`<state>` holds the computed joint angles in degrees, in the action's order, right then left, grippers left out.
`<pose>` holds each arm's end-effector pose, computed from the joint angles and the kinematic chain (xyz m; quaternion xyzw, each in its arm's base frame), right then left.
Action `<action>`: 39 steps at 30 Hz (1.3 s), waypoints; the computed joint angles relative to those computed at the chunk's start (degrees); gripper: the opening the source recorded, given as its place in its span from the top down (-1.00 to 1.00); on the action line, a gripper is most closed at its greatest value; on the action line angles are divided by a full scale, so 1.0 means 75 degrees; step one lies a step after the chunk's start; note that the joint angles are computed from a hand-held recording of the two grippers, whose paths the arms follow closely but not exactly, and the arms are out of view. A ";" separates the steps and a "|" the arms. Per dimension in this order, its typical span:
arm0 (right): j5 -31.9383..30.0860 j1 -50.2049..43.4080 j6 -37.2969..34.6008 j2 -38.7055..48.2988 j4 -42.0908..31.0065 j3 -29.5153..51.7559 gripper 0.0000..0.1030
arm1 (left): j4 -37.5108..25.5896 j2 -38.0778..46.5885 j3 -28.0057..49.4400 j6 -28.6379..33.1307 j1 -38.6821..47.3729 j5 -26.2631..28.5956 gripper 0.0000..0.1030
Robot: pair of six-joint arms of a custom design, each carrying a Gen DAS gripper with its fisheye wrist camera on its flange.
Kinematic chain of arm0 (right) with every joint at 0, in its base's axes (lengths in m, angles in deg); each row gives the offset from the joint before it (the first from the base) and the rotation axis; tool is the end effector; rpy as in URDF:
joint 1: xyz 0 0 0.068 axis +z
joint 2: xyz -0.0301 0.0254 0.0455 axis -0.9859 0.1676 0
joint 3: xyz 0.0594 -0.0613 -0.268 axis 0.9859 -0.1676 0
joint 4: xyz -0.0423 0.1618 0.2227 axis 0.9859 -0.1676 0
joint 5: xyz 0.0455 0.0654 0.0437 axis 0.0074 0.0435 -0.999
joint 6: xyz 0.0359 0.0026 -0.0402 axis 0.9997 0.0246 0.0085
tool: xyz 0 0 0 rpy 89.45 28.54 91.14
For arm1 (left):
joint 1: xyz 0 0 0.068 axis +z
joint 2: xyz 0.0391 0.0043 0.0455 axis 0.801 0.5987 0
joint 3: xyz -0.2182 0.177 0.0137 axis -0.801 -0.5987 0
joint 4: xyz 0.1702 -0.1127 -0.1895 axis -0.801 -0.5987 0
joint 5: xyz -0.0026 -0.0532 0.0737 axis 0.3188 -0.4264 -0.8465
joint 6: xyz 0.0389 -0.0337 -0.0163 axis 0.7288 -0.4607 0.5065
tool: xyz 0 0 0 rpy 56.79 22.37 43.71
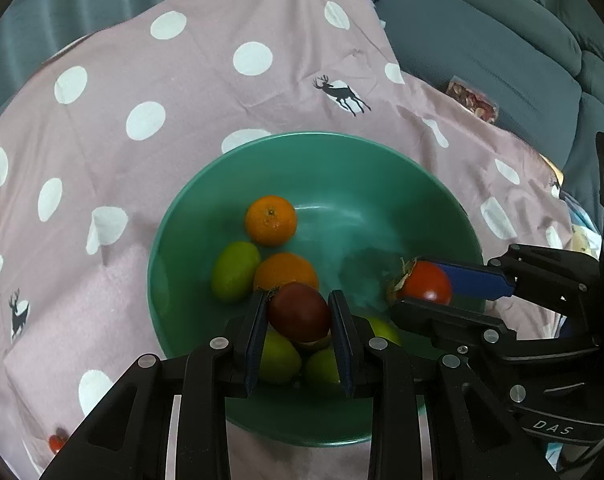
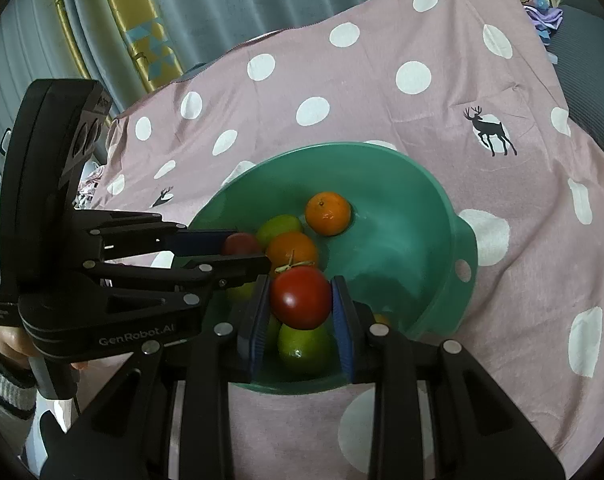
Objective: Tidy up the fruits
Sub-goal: 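Lower both cherry tomatoes into the teal bowl and open both grippers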
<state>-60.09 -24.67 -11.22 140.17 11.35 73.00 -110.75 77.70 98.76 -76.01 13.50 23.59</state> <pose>0.1312 0.1717 0.2112 -0.0133 0.9376 0.1476 0.3144 0.2143 -0.1826 0.1824 0.3290 0.9008 -0.1421 0.2451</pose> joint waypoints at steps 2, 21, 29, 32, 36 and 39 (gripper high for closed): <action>-0.0029 -0.0035 -0.0027 0.0029 0.0003 0.0005 0.40 | 0.0005 0.0045 0.0014 0.0008 0.0000 -0.0015 0.41; -0.0102 -0.0095 -0.0126 0.0210 -0.0073 0.0125 0.40 | -0.0002 0.0289 0.0120 0.0067 -0.0078 -0.0182 0.41; -0.0100 -0.0099 -0.0130 0.0236 -0.0056 0.0135 0.38 | 0.0002 0.0333 0.0115 0.0056 -0.0060 -0.0184 0.41; -0.0077 -0.0124 -0.0121 0.0240 -0.0054 0.0132 0.38 | 0.0033 0.0297 0.0091 0.0021 -0.0041 -0.0166 0.41; -0.0076 -0.0134 -0.0084 0.0220 -0.0008 0.0077 0.38 | 0.0088 0.0291 0.0053 -0.0020 -0.0037 -0.0195 0.41; -0.0060 -0.0114 -0.0049 0.0211 0.0019 0.0056 0.38 | 0.0100 0.0234 0.0018 -0.0064 -0.0040 -0.0238 0.41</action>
<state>-60.54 -25.53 -11.59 141.75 11.49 73.42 -110.00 79.46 98.90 -76.49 13.19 21.81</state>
